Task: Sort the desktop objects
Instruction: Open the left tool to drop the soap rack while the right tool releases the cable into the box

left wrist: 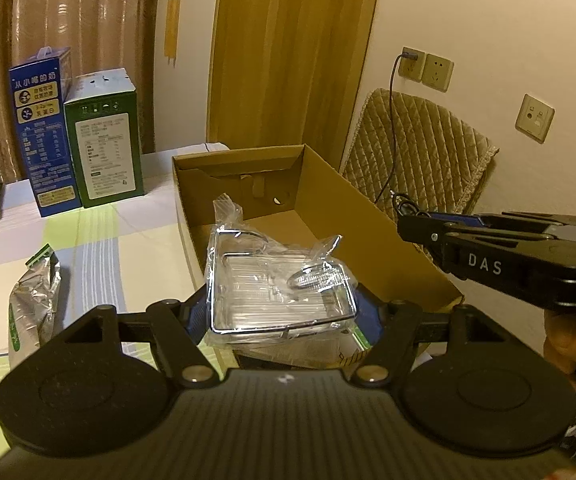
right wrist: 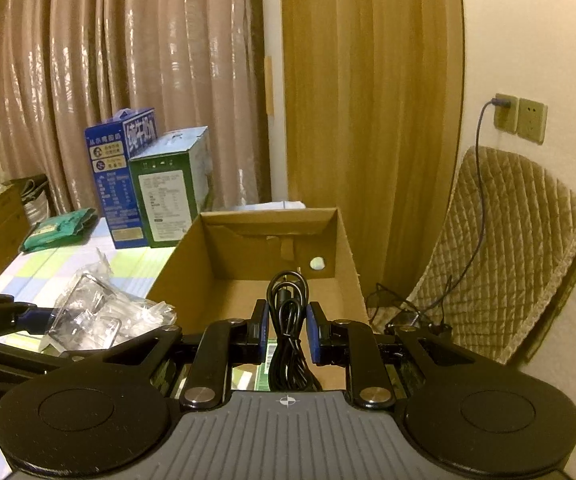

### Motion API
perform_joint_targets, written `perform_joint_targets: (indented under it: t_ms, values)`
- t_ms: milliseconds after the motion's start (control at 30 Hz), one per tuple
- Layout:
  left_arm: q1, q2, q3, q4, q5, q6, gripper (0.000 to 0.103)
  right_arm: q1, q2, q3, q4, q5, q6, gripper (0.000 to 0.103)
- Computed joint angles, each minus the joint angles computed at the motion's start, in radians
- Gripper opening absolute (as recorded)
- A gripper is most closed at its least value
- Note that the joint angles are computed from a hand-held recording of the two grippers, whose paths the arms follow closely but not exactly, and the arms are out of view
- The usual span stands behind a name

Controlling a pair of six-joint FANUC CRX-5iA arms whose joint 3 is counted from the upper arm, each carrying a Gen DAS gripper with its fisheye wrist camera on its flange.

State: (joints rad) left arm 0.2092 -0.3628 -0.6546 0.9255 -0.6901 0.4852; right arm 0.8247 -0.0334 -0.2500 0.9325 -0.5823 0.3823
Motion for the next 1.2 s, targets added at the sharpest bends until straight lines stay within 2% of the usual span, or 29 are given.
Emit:
perform_joint_targets:
  t_ms: [567, 667, 733, 1200]
  values:
    - [-0.060, 0.092, 0.064, -0.003, 0.036, -0.007, 0.067, -0.042, 0.023, 0.030, 0.003, 0.004, -0.004, 0.016]
    - [-0.071, 0.107, 0.074, -0.016, 0.050, -0.002, 0.073, -0.045, 0.024, 0.032, -0.001, 0.006, -0.004, 0.016]
    - [-0.078, 0.100, 0.060, 0.008, 0.079, -0.032, 0.073, -0.045, 0.024, 0.033, -0.004, 0.006, 0.000, 0.016]
    - [0.041, 0.022, 0.010, 0.048, 0.036, -0.040, 0.073, -0.024, 0.057, 0.089, -0.097, 0.015, 0.061, 0.016]
